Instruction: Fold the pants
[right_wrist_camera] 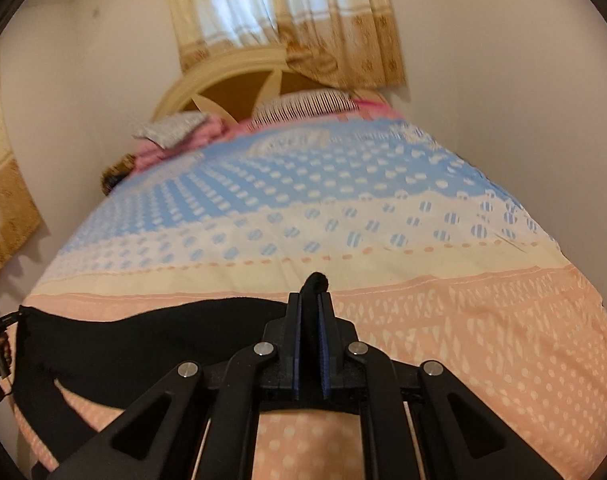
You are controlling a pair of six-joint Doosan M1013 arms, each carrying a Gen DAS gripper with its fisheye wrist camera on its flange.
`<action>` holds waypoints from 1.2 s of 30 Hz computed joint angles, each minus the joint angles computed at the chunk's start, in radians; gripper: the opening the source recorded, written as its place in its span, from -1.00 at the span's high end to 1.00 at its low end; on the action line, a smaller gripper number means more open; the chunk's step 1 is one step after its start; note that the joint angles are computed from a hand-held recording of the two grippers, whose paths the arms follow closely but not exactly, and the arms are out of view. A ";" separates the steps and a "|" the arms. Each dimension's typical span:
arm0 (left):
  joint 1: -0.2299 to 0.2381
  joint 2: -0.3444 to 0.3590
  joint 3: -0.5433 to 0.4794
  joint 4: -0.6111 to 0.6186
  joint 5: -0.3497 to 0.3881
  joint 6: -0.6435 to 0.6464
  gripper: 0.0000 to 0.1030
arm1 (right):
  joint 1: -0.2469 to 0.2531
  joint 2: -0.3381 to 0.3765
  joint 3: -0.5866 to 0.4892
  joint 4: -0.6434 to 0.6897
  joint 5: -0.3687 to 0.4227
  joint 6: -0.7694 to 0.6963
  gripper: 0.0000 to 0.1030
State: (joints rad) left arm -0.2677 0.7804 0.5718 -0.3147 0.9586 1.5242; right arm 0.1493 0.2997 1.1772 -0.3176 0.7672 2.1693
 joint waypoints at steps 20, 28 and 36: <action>0.067 -0.292 0.597 -0.677 -0.322 0.675 0.64 | 0.046 -0.284 0.441 -0.119 -0.121 0.280 0.88; 0.073 -0.333 0.680 -0.666 -0.307 0.681 0.64 | 0.061 -0.314 0.496 -0.133 -0.102 0.344 0.88; 0.090 -0.364 0.749 -0.667 -0.314 0.696 0.38 | 0.073 -0.339 0.519 -0.157 -0.099 0.366 0.87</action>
